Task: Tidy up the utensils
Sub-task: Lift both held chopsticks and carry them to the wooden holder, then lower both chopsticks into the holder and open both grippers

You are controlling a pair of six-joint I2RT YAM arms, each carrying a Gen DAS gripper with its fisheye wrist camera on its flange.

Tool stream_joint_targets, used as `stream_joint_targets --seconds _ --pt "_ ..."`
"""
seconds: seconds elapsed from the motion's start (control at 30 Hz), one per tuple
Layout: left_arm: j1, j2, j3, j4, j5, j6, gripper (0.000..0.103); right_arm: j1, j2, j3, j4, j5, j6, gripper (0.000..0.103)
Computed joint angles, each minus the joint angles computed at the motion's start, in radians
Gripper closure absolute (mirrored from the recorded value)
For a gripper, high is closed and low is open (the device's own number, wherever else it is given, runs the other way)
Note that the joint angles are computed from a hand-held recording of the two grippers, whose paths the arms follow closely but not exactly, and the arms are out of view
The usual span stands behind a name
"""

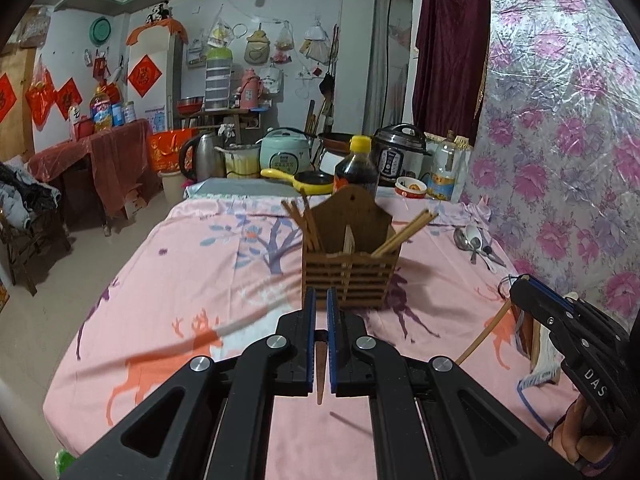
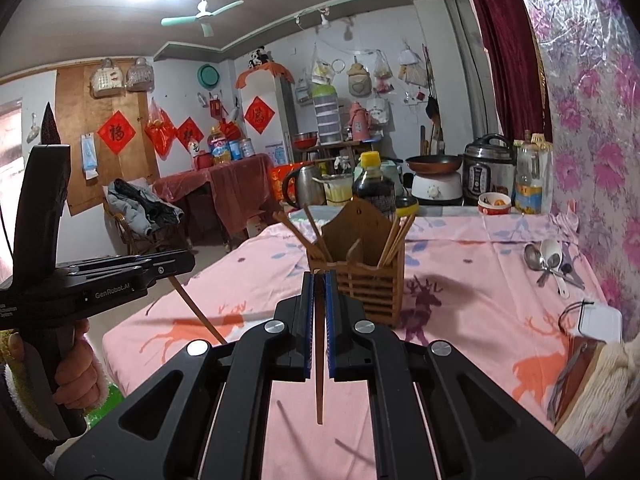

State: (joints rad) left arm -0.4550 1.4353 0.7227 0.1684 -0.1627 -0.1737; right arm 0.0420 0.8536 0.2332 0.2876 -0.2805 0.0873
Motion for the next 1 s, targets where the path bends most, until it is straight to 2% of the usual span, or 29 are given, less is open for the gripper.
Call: stream_joint_targets --seconds 0.6,1.0 --pt "-0.025 0.165 0.293 -0.065 0.006 0.077 0.097 -0.129 0.189 0.23 0.069 -0.148 0.023 0.097" --pt "-0.005 0.296 0.614 -0.172 0.046 0.102 0.097 -0.195 0.359 0.461 0.101 -0.208 0.071 0.097"
